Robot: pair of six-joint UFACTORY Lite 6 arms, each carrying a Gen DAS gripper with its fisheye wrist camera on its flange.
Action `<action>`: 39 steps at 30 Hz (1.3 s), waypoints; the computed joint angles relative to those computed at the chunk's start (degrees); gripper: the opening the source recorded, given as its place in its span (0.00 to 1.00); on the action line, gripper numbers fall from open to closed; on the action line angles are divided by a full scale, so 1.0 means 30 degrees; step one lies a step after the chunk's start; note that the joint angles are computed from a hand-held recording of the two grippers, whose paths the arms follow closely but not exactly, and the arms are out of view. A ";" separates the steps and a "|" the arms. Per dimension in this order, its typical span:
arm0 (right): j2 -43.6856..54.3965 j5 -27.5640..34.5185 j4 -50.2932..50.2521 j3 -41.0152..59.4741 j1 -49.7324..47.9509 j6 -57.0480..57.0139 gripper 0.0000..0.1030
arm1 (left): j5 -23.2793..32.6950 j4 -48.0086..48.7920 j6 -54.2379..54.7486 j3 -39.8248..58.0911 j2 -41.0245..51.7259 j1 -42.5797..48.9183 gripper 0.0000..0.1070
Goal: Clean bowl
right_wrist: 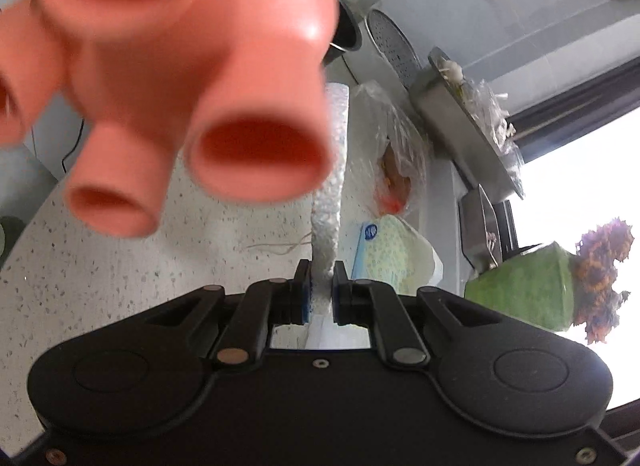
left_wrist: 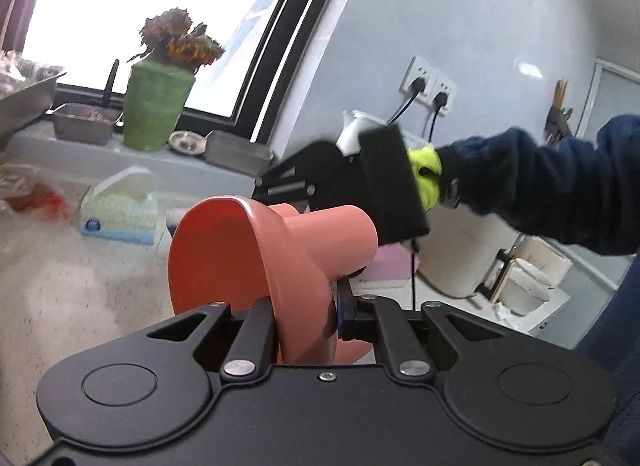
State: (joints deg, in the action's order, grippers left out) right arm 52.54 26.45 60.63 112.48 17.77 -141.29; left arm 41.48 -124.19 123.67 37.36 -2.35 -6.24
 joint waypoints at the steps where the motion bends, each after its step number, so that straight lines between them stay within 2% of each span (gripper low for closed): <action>1: -0.0022 -0.0094 0.0081 -0.0143 -0.0051 -0.0150 0.10 | 0.0175 0.0014 -0.0107 0.0243 0.0202 0.0093 0.09; 9: -0.1287 -0.0750 0.2671 -0.3355 -0.0561 -0.2412 0.13 | 0.1629 -0.0919 -0.0783 0.2207 0.2456 0.0900 0.09; 14: -0.0834 -0.1089 0.2667 -0.3090 -0.0625 -0.1796 0.12 | 0.2104 -0.0609 -0.1480 0.3056 0.3235 0.0857 0.10; 20: -0.0914 -0.1640 0.3188 -0.4066 -0.0645 -0.2522 0.10 | 0.1669 -0.0769 -0.1057 0.3820 0.3663 0.0487 0.10; 27: -0.2343 -0.1070 0.4397 -0.6394 -0.0557 -0.3929 0.10 | 0.0501 -0.1083 -0.0132 0.4593 0.4591 0.0281 0.10; 30: -0.2922 -0.0744 0.3413 -0.7066 -0.0590 -0.3273 0.10 | 0.0326 -0.1159 0.0084 0.4875 0.5037 0.0297 0.10; 39: -0.4910 -0.0280 0.3270 -0.9301 -0.0853 -0.4108 0.10 | 0.0181 -0.1197 0.0553 0.4930 0.6036 0.0724 0.10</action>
State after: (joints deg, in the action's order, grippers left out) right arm 37.81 25.61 70.44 84.57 15.21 -153.61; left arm 42.02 -127.78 125.33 52.15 15.76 -4.07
